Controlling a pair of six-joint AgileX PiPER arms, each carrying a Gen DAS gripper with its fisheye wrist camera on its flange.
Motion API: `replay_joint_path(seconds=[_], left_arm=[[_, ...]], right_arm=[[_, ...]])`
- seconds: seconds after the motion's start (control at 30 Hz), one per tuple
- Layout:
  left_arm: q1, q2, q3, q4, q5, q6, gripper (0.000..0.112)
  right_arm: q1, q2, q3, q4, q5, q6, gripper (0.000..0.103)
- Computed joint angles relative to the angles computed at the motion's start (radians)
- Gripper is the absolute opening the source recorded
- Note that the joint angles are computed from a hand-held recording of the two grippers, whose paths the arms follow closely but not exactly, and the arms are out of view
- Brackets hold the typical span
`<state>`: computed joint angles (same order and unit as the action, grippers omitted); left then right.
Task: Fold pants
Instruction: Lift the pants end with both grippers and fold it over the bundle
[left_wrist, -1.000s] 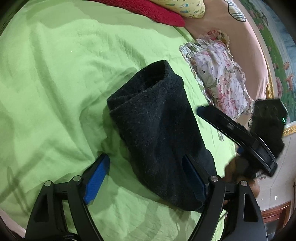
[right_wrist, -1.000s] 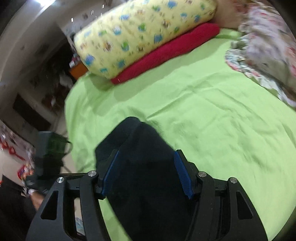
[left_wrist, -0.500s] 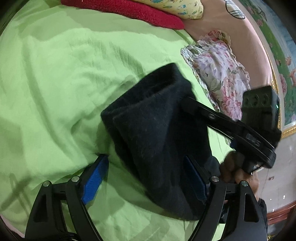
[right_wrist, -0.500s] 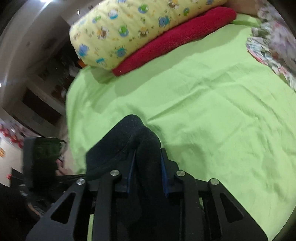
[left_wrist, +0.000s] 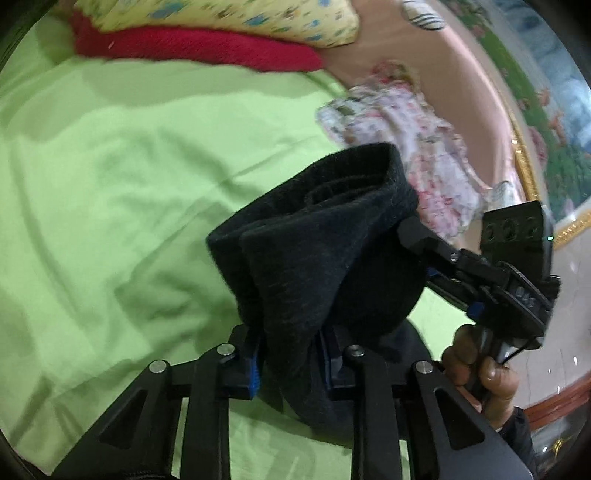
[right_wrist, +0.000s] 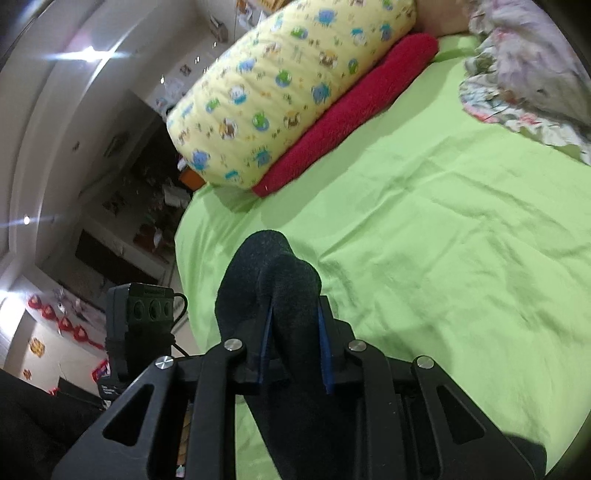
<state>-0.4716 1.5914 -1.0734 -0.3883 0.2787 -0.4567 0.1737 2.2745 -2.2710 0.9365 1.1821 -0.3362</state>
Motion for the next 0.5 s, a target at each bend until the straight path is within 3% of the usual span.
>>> replay_joint_path(seconds=[0.1, 0.3, 0.4, 0.5], left_arm=[[-0.051, -0.028, -0.029, 0.17, 0.009, -0.143, 0.018], [-0.125, -0.04, -0.108, 0.24, 0.037, -0.199, 0.018], [-0.167, -0.024, -0.168, 0.194, 0.045, -0.155, 0.018], [-0.237, 0.022, -0.27, 0.288, 0.089, -0.226, 0.018]], right_arm=[[-0.025, -0.073, 0.101, 0.037, -0.027, -0.043, 0.023], [-0.079, -0.235, 0.313, 0.109, -0.088, -0.136, 0.023], [-0.132, -0.345, 0.472, 0.177, -0.123, -0.224, 0.023], [-0.188, -0.423, 0.571, 0.202, -0.123, -0.266, 0.023]])
